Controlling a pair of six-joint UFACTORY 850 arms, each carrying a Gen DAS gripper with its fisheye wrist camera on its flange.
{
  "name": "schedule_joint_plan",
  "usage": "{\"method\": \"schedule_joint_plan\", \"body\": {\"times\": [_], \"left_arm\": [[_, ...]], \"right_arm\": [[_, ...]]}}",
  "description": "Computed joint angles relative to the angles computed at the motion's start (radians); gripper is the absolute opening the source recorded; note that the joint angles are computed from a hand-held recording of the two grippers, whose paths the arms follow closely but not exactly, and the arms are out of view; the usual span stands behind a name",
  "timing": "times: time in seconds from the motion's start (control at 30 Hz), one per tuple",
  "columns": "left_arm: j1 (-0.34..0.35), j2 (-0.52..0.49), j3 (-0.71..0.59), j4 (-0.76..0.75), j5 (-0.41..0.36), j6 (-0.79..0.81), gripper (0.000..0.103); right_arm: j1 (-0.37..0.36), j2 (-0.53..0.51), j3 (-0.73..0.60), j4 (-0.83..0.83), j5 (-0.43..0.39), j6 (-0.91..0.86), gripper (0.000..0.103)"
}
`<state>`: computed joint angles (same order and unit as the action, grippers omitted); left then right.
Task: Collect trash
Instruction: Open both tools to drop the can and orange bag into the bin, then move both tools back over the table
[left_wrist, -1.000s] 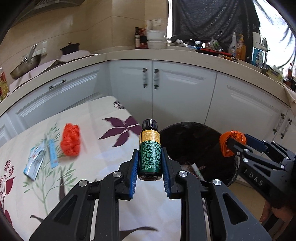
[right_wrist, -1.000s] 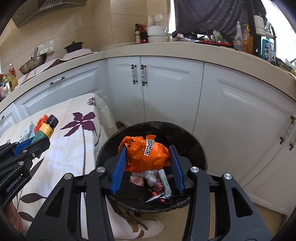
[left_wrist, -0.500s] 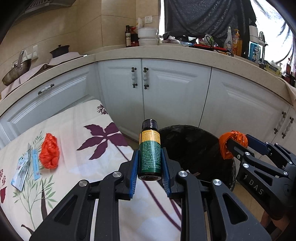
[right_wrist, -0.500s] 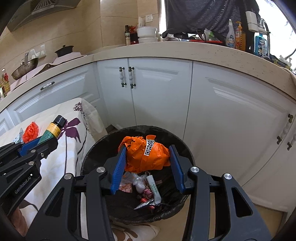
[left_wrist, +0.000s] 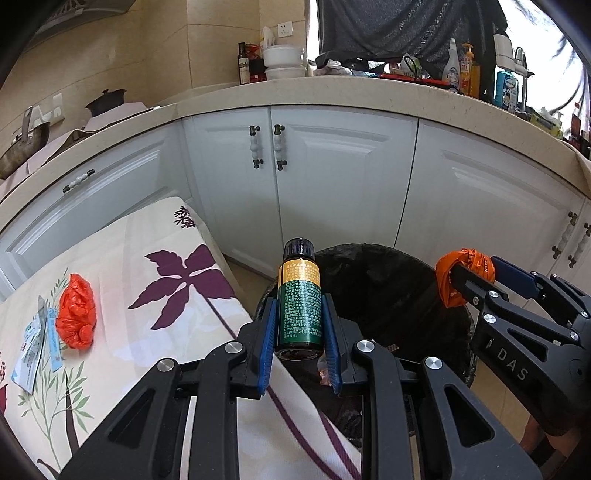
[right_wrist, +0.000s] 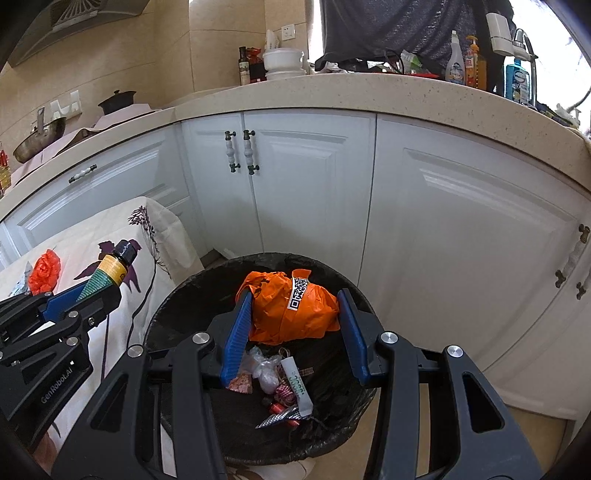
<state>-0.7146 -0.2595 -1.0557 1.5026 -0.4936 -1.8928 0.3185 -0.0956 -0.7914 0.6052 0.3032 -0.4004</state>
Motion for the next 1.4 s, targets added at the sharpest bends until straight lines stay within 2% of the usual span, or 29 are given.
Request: {"method": "schedule_joint_plan", "body": {"times": [0.23, 0.3, 0.33, 0.37, 0.4, 0.53, 0.83, 1.13, 1.4], "left_arm": [[0.007, -0.026, -0.024, -0.014, 0.008, 0.020, 0.025], [0.006, -0.030, -0.029, -0.018, 0.006, 0.022, 0.025], [0.007, -0.032, -0.031, -0.020, 0.006, 0.023, 0.025], [0.009, -0.032, -0.032, -0.023, 0.011, 0.024, 0.025], [0.007, -0.032, -0.033, -0.022, 0.008, 0.021, 0.028], [0.005, -0.027, -0.027, 0.000, 0.001, -0.014, 0.051], [0.005, -0.005, -0.009, 0.023, -0.007, -0.050, 0.062], [0.016, 0.066, 0.066, 0.023, -0.053, -0.069, 0.066], [0.065, 0.173, 0.181, -0.028, -0.110, -0.076, 0.066]], "right_arm": [[-0.009, -0.034, -0.026, -0.009, 0.002, 0.015, 0.045], [-0.010, -0.041, -0.028, -0.006, 0.012, 0.021, 0.048], [-0.010, -0.042, -0.026, -0.004, 0.018, 0.024, 0.056], [-0.011, -0.043, -0.025, 0.002, 0.025, 0.024, 0.060], [-0.012, -0.043, -0.024, 0.003, 0.027, 0.028, 0.060], [-0.013, -0.038, -0.021, 0.004, 0.028, 0.031, 0.060], [-0.009, -0.023, -0.008, 0.022, 0.028, 0.018, 0.060], [0.033, -0.020, -0.017, -0.006, 0.008, 0.047, 0.060], [0.116, -0.041, -0.054, -0.097, -0.020, 0.121, 0.060]]}}
